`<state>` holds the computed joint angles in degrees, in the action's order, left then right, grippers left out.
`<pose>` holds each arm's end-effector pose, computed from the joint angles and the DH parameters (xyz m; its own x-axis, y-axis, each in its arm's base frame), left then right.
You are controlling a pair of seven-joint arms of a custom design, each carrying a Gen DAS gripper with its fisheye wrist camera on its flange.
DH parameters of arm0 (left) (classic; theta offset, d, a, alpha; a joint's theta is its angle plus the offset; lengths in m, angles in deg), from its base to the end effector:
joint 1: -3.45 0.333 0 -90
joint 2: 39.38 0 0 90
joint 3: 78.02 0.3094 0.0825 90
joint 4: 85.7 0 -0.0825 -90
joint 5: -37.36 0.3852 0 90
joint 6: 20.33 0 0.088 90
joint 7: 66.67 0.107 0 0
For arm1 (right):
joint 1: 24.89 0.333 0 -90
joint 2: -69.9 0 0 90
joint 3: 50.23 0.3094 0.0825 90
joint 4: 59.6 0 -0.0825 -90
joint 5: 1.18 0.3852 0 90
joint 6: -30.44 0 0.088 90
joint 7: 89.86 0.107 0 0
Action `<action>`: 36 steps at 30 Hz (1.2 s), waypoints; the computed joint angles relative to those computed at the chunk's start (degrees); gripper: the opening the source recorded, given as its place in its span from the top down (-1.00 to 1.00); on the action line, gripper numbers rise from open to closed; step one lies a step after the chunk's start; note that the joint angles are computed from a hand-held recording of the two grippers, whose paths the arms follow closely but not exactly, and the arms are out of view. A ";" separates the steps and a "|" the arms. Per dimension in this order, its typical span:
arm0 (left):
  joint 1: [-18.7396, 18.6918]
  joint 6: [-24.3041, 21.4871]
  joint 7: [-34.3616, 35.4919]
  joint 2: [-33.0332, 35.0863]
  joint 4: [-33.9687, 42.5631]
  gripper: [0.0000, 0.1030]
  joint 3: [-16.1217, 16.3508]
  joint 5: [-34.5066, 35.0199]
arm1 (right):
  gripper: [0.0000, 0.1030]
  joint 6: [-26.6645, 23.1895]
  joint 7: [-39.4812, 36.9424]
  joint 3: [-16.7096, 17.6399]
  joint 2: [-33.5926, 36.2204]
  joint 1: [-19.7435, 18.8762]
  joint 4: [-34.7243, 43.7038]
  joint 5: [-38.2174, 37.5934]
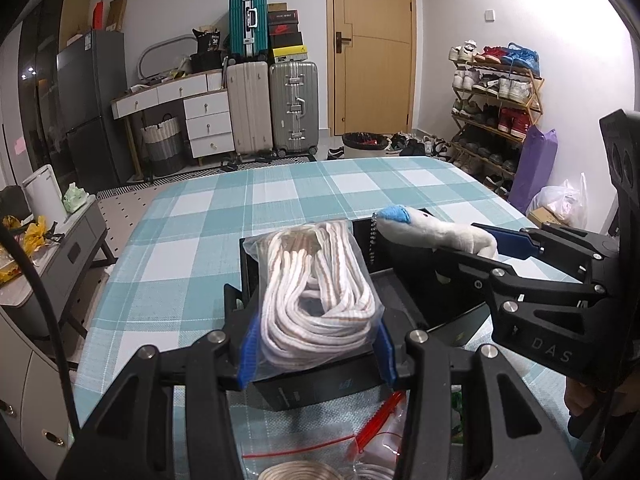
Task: Organize soft objects
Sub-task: 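Carry both items over the black box and open both tools inside it, then move the right tool toward the white printed medicine packet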
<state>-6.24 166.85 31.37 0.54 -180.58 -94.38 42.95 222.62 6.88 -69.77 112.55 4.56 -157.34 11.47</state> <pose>0.6723 -0.2891 0.3253 -0.5144 -0.8575 -0.0031 -0.4984 0.3019 -0.8127 0.7027 0.1502 0.2896 0.0254 -0.9996 -0.0160 -0.5727 -0.0014 -0.8198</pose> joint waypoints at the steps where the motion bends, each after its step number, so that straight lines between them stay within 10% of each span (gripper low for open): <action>1: -0.25 0.10 -0.06 0.02 0.00 0.11 0.29 -0.02 | 0.20 -0.27 -0.01 -0.26 0.09 0.27 0.20 0.08; 6: -1.66 -1.68 -0.56 0.38 1.01 0.05 1.87 -0.38 | 0.16 -1.63 -0.13 0.83 0.67 -0.92 1.71 -1.43; 18: 1.78 5.38 -0.50 -4.13 -6.87 -0.85 -0.49 1.32 | -0.96 6.89 -3.66 7.13 -6.04 -5.12 -8.09 1.94; 36: 8.53 10.46 -9.07 -12.47 -22.25 -1.00 -2.31 6.38 | -0.99 15.32 -3.27 16.15 -14.68 -10.06 -23.64 5.15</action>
<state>2.29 177.31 22.31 -11.93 -202.83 -96.69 49.33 237.93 3.62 -53.62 97.87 -5.49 -180.98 16.62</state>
